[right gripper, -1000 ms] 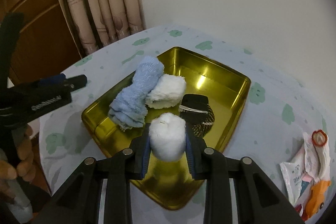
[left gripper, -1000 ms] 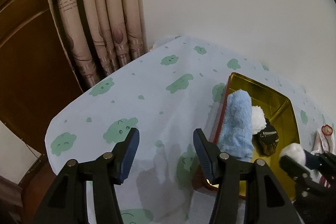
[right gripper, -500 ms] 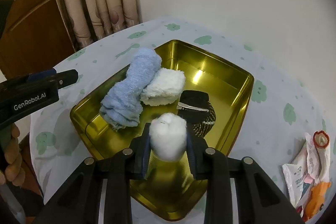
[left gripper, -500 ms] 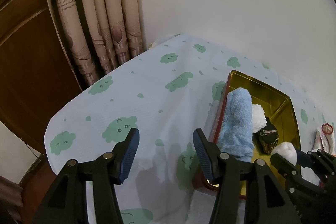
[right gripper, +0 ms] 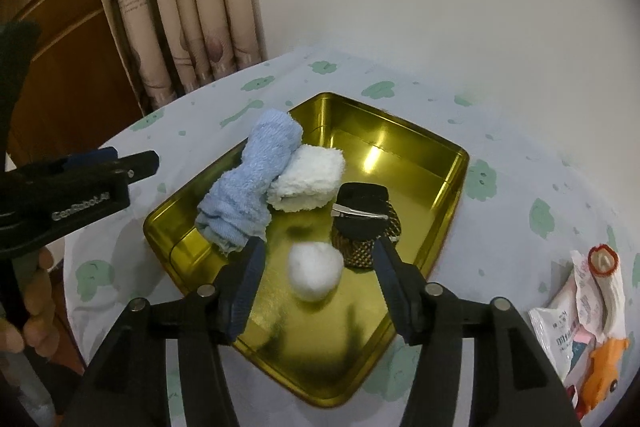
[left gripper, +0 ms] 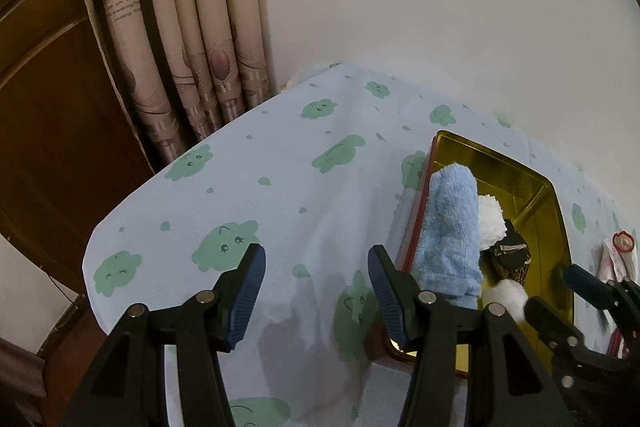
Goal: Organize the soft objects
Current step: 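Carry the white cotton ball into the tin and open the right gripper, then grasp the orange rubber toy on the pile with the right gripper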
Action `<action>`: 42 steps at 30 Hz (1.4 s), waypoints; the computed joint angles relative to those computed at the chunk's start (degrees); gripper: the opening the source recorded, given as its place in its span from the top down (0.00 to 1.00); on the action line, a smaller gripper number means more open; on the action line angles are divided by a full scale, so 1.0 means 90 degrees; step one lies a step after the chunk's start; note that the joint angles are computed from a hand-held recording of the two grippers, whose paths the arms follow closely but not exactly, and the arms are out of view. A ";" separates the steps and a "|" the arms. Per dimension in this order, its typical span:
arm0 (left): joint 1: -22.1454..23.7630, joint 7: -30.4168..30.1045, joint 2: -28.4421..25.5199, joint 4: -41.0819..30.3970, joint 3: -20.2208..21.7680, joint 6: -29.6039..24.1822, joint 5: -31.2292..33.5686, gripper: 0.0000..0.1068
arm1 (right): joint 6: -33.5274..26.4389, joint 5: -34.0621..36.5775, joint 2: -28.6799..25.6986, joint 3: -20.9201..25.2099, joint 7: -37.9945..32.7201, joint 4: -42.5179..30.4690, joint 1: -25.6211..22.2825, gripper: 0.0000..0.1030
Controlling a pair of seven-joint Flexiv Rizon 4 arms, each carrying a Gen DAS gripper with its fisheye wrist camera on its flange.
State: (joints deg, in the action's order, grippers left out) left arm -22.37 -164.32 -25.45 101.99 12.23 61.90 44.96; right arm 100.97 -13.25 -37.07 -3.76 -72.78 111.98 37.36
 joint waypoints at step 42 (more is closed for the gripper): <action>-0.0279 -0.0374 0.0073 -0.0276 -0.0091 -0.0402 0.0779 0.49 | 0.0573 0.2232 0.0262 -0.2121 -0.0384 0.1688 -0.0096 0.36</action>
